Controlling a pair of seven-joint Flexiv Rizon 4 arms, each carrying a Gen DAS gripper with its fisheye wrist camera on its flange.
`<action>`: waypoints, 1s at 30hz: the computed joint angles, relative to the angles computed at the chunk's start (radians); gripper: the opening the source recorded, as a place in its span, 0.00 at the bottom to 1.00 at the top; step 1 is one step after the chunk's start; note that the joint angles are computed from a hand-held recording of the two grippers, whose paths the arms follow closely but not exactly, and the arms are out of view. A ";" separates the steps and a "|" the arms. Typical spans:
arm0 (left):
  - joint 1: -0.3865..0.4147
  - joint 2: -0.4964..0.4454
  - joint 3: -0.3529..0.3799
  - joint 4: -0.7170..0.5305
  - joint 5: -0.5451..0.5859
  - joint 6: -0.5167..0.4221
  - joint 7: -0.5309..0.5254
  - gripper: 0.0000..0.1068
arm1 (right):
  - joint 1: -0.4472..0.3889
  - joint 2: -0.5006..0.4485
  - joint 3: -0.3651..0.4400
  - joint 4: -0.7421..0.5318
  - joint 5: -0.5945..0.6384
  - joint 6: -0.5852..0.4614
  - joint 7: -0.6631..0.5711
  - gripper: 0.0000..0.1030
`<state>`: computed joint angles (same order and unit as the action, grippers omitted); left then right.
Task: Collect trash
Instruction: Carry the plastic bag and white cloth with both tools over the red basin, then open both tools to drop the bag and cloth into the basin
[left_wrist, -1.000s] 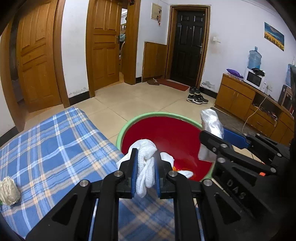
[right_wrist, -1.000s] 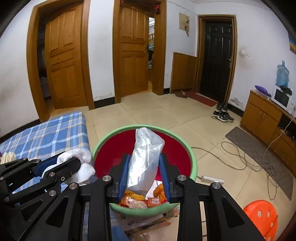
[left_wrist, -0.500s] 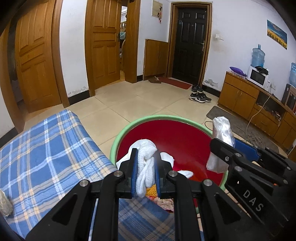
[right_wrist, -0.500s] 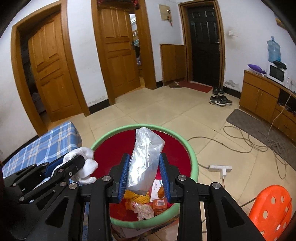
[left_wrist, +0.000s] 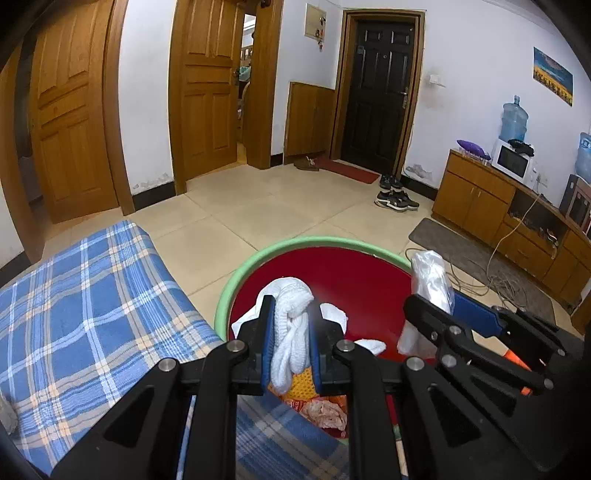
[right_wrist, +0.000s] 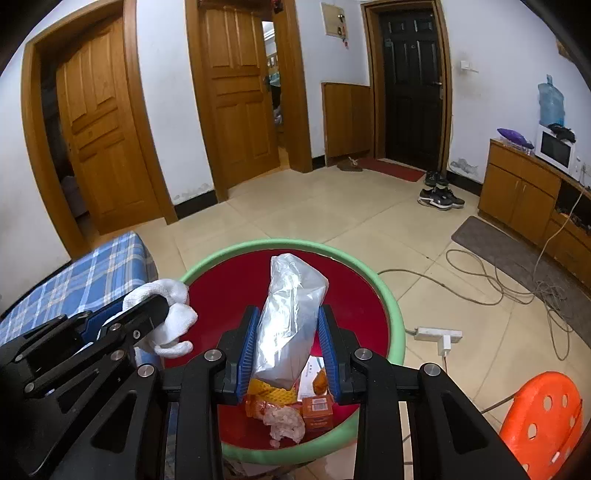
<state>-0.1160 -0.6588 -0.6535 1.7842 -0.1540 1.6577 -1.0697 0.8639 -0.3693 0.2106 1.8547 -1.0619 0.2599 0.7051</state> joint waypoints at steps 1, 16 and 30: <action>0.004 -0.002 -0.007 -0.001 0.000 0.000 0.001 0.15 | 0.005 -0.005 0.000 -0.009 0.003 -0.014 -0.013 0.31; -0.050 0.020 0.069 0.005 0.013 0.052 -0.044 0.29 | -0.002 0.002 0.004 -0.007 0.043 -0.018 -0.034 0.37; -0.102 0.032 0.138 -0.018 0.006 0.016 -0.078 0.32 | 0.004 -0.001 0.004 -0.017 0.053 -0.037 -0.048 0.39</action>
